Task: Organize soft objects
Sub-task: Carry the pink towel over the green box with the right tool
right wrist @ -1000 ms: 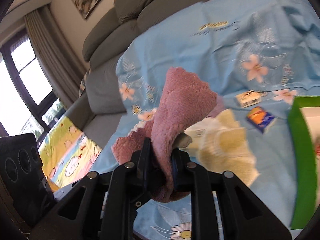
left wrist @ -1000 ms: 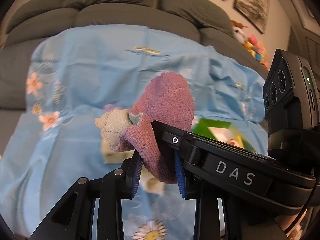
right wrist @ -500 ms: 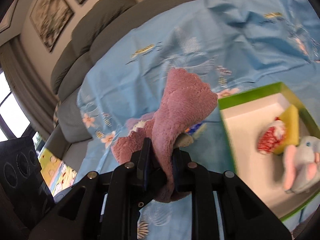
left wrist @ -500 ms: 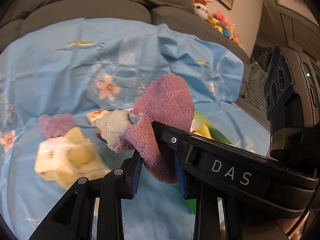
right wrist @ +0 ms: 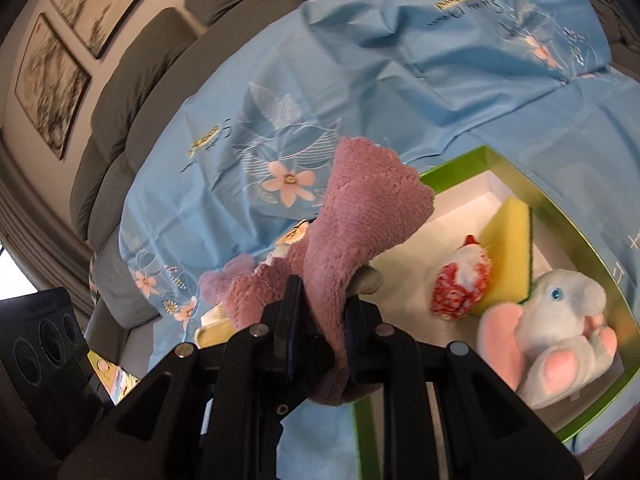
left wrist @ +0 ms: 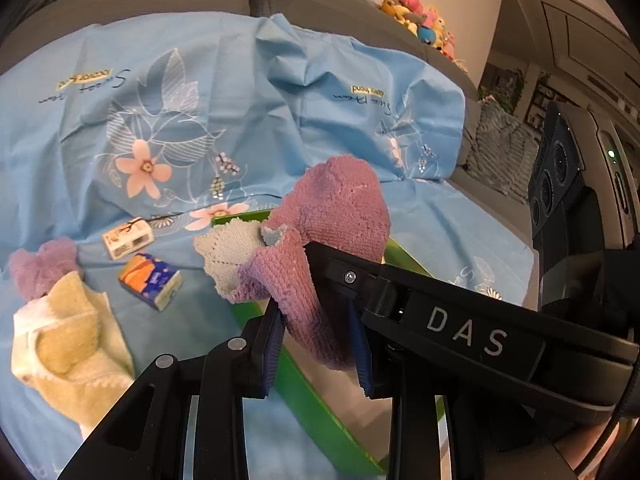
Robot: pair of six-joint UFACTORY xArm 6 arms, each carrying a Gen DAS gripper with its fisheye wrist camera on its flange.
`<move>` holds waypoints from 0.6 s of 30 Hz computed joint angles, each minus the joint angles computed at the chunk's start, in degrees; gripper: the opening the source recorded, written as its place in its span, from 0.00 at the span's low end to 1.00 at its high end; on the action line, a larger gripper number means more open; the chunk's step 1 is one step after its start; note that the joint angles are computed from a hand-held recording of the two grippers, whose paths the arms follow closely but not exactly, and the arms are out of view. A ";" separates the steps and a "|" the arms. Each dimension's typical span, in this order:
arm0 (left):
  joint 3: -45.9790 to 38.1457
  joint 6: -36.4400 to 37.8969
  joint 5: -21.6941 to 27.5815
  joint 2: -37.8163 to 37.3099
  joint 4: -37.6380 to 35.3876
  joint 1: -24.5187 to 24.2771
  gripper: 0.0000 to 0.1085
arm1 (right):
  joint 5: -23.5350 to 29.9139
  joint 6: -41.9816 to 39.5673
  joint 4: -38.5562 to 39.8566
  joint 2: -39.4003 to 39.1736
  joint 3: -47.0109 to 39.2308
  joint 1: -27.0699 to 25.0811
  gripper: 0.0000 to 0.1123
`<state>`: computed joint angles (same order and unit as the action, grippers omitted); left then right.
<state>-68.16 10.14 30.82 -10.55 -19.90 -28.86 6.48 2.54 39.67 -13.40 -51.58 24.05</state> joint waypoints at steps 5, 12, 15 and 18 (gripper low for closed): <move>-3.03 1.28 1.94 3.48 -1.83 -0.22 0.29 | 1.01 5.65 -4.70 1.10 -0.10 -2.16 0.18; -6.93 4.62 6.20 7.99 -6.83 0.25 0.29 | 3.27 10.87 -8.07 2.99 -0.68 -4.68 0.18; -8.60 5.67 8.63 9.88 -8.94 0.63 0.29 | 5.04 16.23 -13.60 3.81 -0.99 -5.96 0.18; -9.92 5.66 10.65 11.31 -9.95 0.80 0.29 | 6.70 20.63 -18.04 4.40 -1.31 -6.93 0.18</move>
<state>-78.08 15.80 41.47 0.76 -29.85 -28.05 13.18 23.17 21.63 -9.00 -52.89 17.12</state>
